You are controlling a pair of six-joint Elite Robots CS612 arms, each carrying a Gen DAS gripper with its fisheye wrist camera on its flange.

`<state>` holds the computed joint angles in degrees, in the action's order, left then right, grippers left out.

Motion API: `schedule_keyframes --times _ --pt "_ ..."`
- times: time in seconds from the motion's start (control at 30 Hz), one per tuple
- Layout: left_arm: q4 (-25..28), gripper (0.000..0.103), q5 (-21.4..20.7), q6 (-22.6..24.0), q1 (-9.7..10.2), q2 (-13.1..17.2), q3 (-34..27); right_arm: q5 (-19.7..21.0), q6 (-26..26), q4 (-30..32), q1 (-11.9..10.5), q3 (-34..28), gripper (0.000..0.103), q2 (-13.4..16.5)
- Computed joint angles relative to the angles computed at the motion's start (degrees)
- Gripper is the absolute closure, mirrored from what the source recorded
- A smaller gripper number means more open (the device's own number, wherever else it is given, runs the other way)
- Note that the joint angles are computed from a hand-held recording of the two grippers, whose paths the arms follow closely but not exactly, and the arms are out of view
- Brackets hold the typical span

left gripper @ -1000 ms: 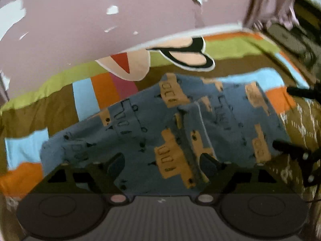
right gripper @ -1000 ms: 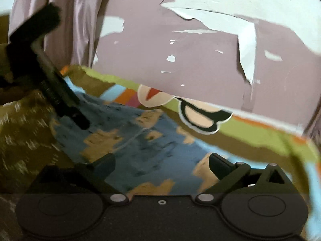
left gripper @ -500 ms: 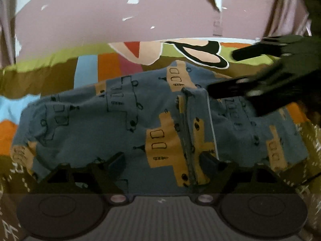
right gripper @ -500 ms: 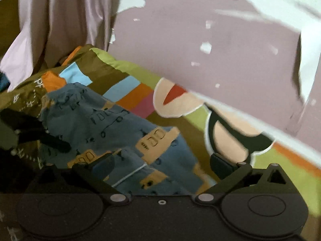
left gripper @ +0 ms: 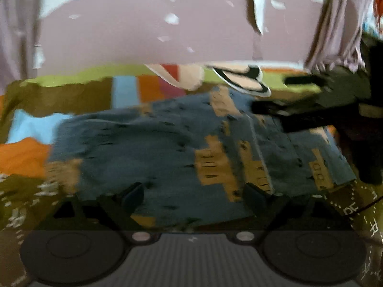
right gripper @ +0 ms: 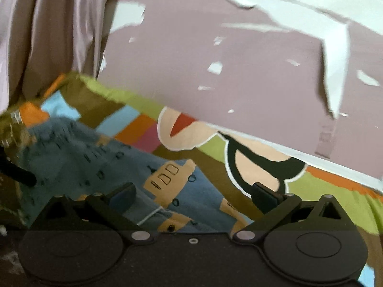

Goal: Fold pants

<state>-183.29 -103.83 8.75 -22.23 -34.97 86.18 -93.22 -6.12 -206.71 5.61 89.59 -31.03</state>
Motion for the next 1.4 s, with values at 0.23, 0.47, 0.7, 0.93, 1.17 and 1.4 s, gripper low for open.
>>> schedule_keyframes --times 0.23,0.47,0.7,0.93,1.17,1.4 --pt "-9.19 0.017 8.63 -16.09 2.94 0.71 1.84 -5.45 -1.11 -3.34 3.64 4.45 0.001 -0.67" --pt "-7.44 0.022 3.27 -31.19 6.27 4.29 -4.82 -7.97 -1.58 -2.77 5.23 4.55 0.002 -0.06" --pt "-5.03 0.039 -0.69 -28.33 6.81 7.40 -10.71 -11.48 0.16 -0.81 5.61 2.40 0.002 1.61" --pt "-2.26 0.059 -2.54 -29.70 6.83 8.22 -12.04 -10.45 1.90 -1.36 5.39 2.17 0.001 2.22" --pt "-0.18 0.053 -6.06 -36.64 7.63 8.86 -13.31 -9.95 2.57 -1.15 5.22 2.17 0.001 2.22" --pt "2.97 0.079 -2.97 -31.29 6.82 7.75 -12.92 -10.03 2.78 -1.03 5.27 2.05 0.001 2.29"
